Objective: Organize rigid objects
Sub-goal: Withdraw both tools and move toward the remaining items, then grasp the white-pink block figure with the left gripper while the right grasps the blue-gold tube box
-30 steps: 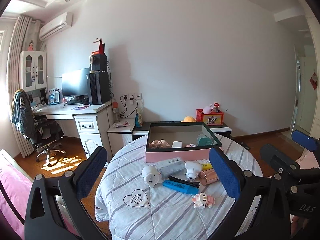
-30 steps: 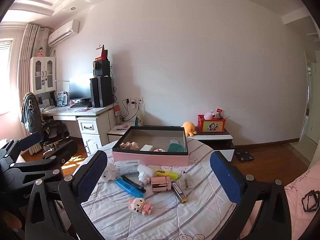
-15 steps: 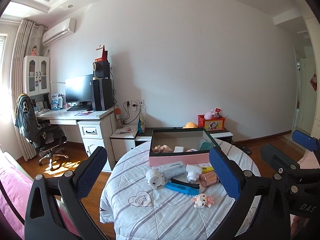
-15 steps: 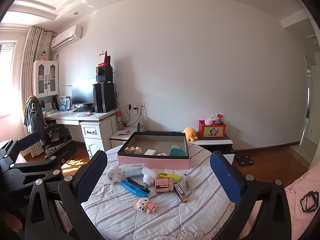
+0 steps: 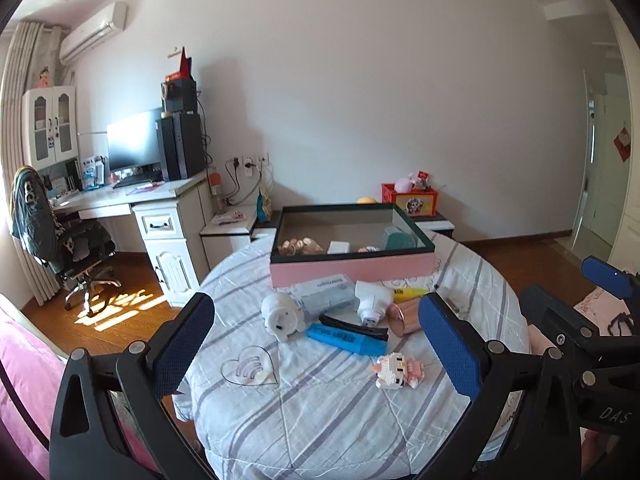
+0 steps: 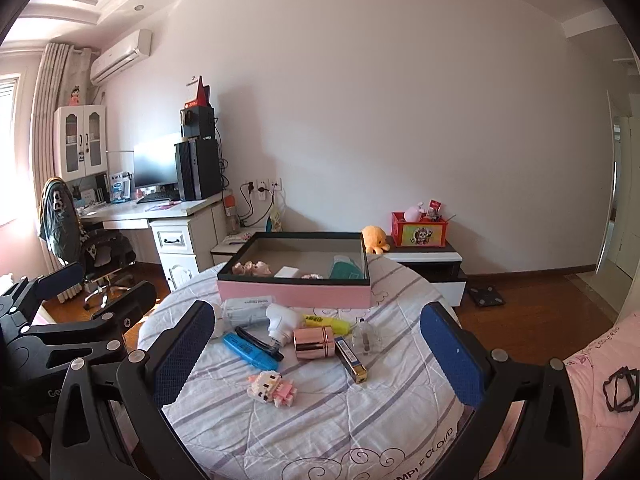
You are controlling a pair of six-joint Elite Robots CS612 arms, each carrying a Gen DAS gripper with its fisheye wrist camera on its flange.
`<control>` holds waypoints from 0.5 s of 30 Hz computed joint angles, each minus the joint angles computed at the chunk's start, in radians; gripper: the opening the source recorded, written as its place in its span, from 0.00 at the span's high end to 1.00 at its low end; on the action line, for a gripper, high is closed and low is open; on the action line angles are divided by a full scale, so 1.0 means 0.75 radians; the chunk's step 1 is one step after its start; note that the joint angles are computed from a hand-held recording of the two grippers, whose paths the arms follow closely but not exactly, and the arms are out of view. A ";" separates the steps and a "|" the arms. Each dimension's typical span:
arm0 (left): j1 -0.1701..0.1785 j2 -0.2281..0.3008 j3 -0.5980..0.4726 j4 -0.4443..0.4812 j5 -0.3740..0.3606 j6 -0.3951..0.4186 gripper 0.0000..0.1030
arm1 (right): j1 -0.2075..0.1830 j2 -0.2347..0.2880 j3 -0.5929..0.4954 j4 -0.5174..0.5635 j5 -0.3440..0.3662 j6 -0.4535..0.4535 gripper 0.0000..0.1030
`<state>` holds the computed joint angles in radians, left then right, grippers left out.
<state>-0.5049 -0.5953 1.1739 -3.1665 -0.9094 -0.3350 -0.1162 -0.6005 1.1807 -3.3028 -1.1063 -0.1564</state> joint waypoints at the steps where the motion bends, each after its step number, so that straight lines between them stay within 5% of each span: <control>1: 0.005 0.011 -0.018 0.041 -0.030 -0.022 0.00 | -0.001 0.012 -0.016 0.033 -0.010 -0.005 0.00; 15: 0.030 0.227 -0.371 0.556 -0.287 -0.155 0.00 | -0.027 0.181 -0.254 0.457 -0.133 -0.036 0.00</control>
